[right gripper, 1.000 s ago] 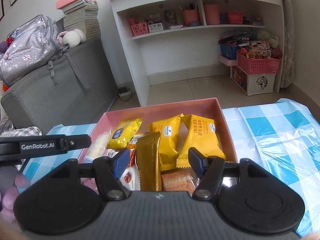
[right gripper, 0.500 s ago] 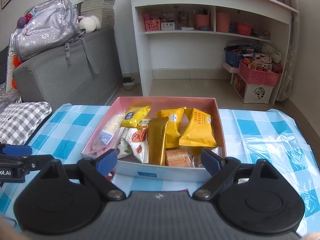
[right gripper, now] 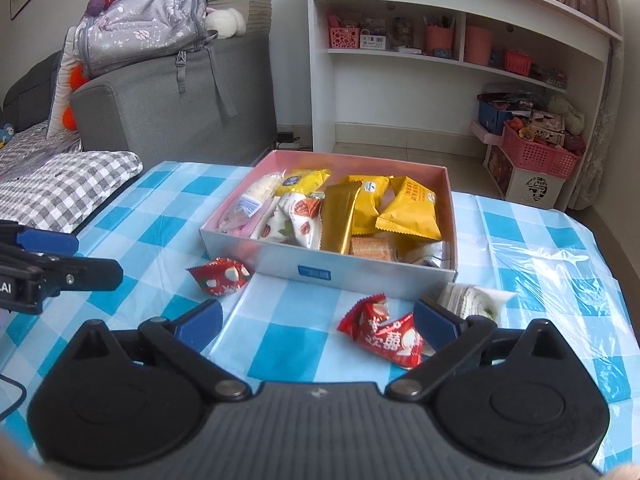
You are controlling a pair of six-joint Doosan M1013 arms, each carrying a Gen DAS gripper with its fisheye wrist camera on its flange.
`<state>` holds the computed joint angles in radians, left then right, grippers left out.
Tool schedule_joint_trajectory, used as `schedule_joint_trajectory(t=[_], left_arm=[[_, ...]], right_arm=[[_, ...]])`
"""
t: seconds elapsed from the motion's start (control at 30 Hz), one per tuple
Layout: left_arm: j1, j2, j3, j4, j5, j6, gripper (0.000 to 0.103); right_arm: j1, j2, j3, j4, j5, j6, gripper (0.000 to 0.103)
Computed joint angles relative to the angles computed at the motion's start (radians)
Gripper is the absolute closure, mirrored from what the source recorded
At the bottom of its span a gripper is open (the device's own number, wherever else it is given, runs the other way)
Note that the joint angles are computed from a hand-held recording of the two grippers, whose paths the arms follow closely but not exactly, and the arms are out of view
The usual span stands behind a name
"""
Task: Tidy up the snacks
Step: 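Grasp the red candy with the left tool while the right tool grasps the white monkey-logo packet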
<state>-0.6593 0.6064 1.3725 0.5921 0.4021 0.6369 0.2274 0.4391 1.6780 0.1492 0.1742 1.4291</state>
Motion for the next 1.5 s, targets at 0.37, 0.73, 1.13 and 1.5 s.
schedule_joint_trajectory(t=[0.37,0.73,1.13,1.5], left_arm=[[-0.015,0.015,0.026,0.022,-0.041,0.035,0.006],[-0.02,0.051,0.034,0.085,-0.099,0.033,0.006],[-0.013,0.113,0.001,0.302,-0.119,-0.109,0.006],[-0.014,0.163,-0.078,0.493,-0.081,-0.294,0.008]], right_arm=[[-0.039,-0.038,0.089,0.088,-0.034,-0.107,0.0],[-0.07,-0.046,0.151,0.134,-0.053,-0.222,0.0],[-0.097,-0.041,0.17,0.41,0.014,-0.55,0.0],[-0.108,-0.044,0.181,0.534,0.052,-0.704,0.002]])
